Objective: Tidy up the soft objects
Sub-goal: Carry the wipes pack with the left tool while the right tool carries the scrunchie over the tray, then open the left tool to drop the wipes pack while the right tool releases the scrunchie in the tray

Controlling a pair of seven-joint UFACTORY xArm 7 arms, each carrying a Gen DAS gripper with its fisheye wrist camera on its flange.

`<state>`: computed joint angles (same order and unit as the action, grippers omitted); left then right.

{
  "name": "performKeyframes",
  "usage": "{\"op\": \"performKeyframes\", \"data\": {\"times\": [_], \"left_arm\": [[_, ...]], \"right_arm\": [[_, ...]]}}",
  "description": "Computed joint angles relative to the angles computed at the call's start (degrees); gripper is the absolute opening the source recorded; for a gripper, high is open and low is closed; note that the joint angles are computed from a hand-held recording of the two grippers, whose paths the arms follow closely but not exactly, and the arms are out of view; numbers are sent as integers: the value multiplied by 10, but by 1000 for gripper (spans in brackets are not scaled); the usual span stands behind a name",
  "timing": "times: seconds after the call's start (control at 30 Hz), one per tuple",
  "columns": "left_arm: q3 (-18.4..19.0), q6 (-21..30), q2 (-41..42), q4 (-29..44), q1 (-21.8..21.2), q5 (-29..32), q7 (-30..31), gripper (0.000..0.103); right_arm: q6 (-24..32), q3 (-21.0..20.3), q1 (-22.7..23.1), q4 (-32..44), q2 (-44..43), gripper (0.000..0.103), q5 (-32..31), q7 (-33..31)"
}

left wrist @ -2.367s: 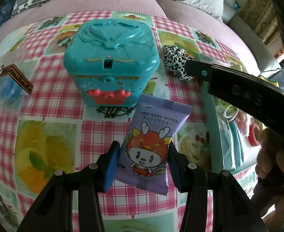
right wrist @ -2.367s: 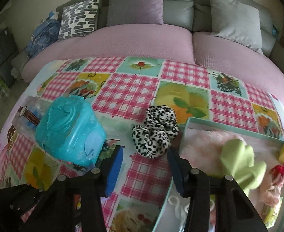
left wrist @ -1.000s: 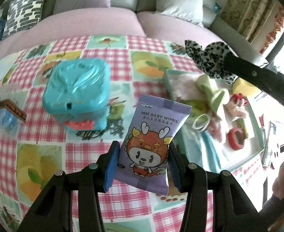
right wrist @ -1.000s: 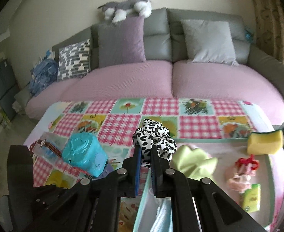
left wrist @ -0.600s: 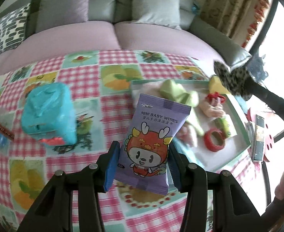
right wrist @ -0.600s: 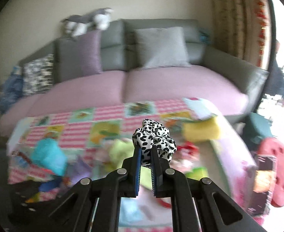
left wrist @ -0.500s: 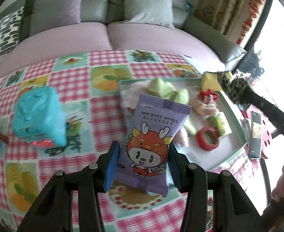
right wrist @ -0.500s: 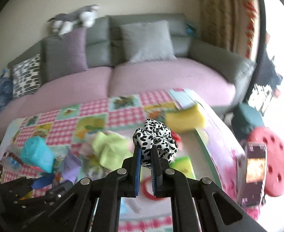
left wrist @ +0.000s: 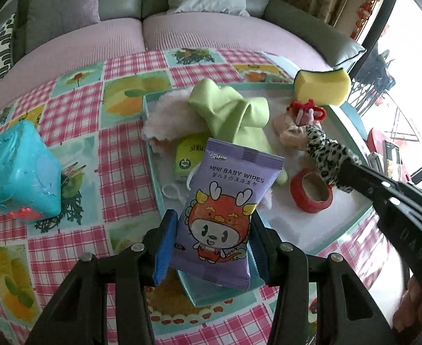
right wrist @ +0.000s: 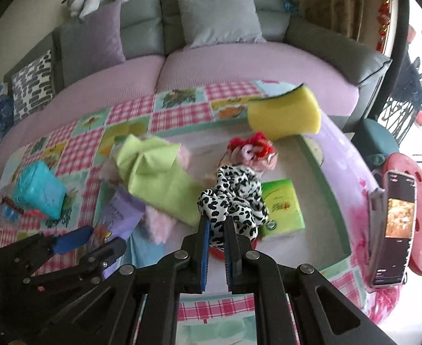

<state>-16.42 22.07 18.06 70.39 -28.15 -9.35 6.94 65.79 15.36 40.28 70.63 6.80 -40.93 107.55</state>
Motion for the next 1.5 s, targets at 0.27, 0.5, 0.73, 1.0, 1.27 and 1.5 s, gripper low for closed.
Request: {"op": "performKeyframes", "data": {"times": [0.27, 0.5, 0.73, 1.0, 1.27, 1.5], "left_arm": [[4, 22, 8, 13, -2, 1, -3, 51], [-2, 35, 14, 22, 4, -14, 9, 55], [-1, 32, -8, 4, 11, -29, 14, 57], [13, 3, -43, -27, 20, -29, -1, 78], [35, -35, -79, -84, 26, 4, -44, 93], [66, -44, -112, -135, 23, 126, -148, 94]], "right_arm": [[-41, -6, -10, -9, 8, 10, 28, -18], [-70, -10, -16, -21, 7, 10, 41, -24], [-74, -11, -17, -21, 8, 10, 49, -31], [-45, -9, -8, -5, 14, 54, 51, -28], [-18, 0, 6, -1, 13, 73, 56, -8], [7, 2, 25, 21, 29, 97, 56, -3]]}}
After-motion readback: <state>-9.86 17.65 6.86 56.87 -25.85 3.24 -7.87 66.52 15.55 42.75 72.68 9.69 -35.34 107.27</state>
